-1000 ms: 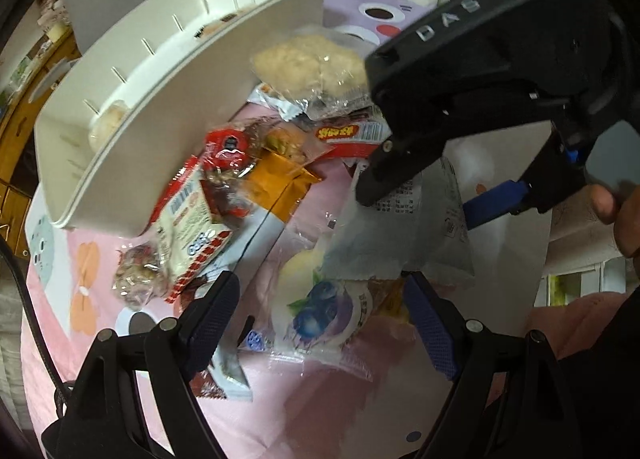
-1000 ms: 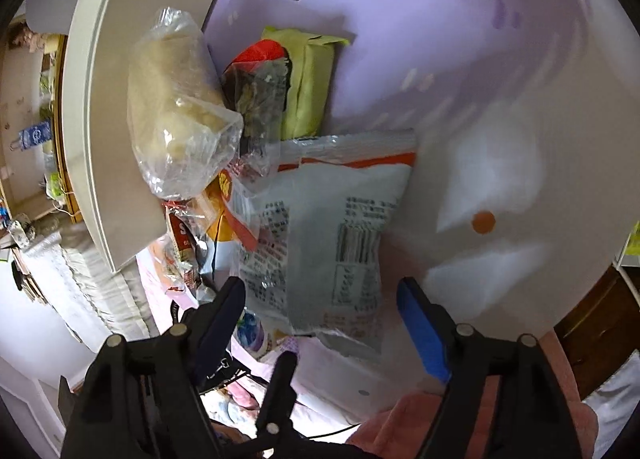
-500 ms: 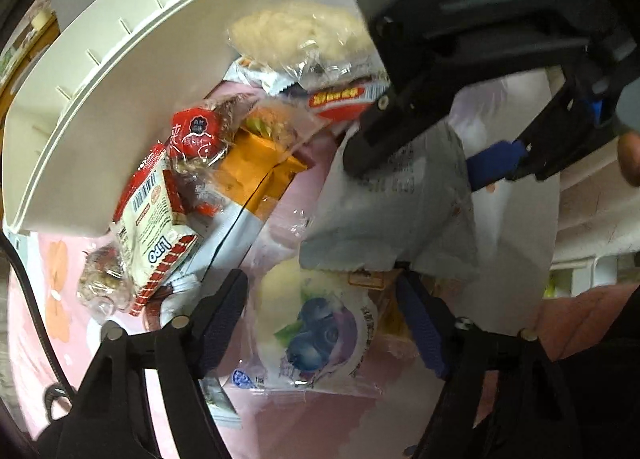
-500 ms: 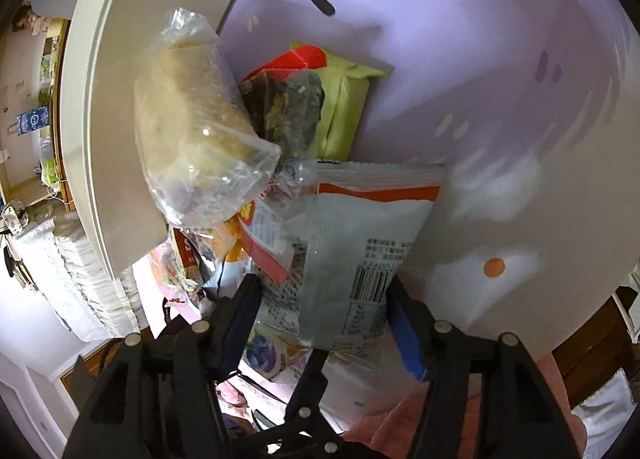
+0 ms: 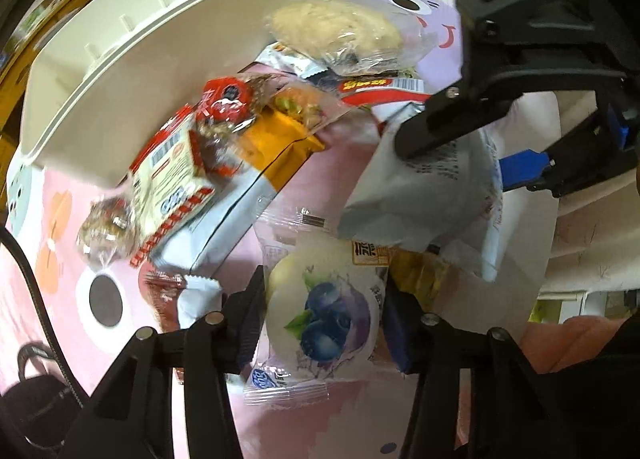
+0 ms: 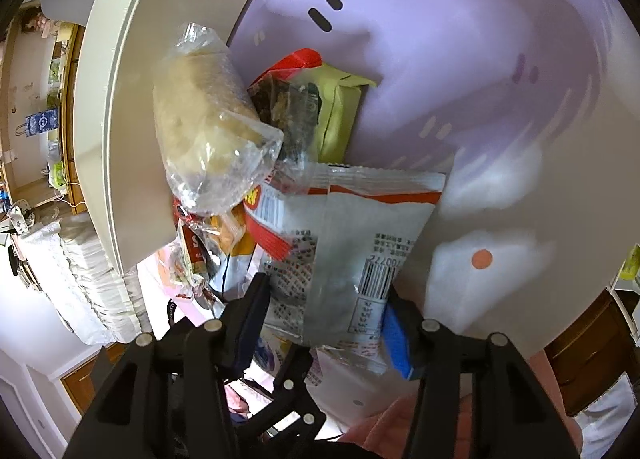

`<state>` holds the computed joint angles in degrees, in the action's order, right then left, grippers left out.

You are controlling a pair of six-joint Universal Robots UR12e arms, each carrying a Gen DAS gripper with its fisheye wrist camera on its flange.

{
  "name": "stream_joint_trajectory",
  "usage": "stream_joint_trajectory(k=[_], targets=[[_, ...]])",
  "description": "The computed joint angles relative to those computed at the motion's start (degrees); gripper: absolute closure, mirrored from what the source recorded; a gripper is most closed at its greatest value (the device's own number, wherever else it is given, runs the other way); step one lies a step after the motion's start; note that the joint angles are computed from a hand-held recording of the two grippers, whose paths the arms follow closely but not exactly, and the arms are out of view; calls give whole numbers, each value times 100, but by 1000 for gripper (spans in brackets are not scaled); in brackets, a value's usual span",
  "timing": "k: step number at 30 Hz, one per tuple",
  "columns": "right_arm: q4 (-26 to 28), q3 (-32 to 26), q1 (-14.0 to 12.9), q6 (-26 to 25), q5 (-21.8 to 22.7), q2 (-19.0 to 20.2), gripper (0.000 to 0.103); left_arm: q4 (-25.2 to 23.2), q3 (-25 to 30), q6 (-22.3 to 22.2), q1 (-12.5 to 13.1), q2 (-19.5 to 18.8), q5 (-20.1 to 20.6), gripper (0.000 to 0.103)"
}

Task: Organize snacks
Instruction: 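Grasp the blueberry pastry packet with the left tool while the right tool grasps the white snack bag, then lift both packets into the white tray and open both tools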

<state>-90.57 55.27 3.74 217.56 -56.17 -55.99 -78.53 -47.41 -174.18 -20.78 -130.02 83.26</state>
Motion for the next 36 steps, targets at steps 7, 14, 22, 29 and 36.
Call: stream_joint_trajectory(k=[7,14,22,29,36], targets=[[-364,386,-3,115,16,-278,51,552,-621,-477,-19,392,94,54],[-882,1002,-80,138,50,-736,51,1057,-1259,-947,-83,810,358,54],[-1492,1579,-142,64,-65,-1233,51,1334,-1576,-1489,-122,1102,490,54],[-1760,1722,-187,-260,-183,-1431,51,1386,-1506,-1995,-165,1207,655,54],[-1673,1381,-269,-916,-261,-1338,51,1359,-1127,-2446,-167,1142,813,54]])
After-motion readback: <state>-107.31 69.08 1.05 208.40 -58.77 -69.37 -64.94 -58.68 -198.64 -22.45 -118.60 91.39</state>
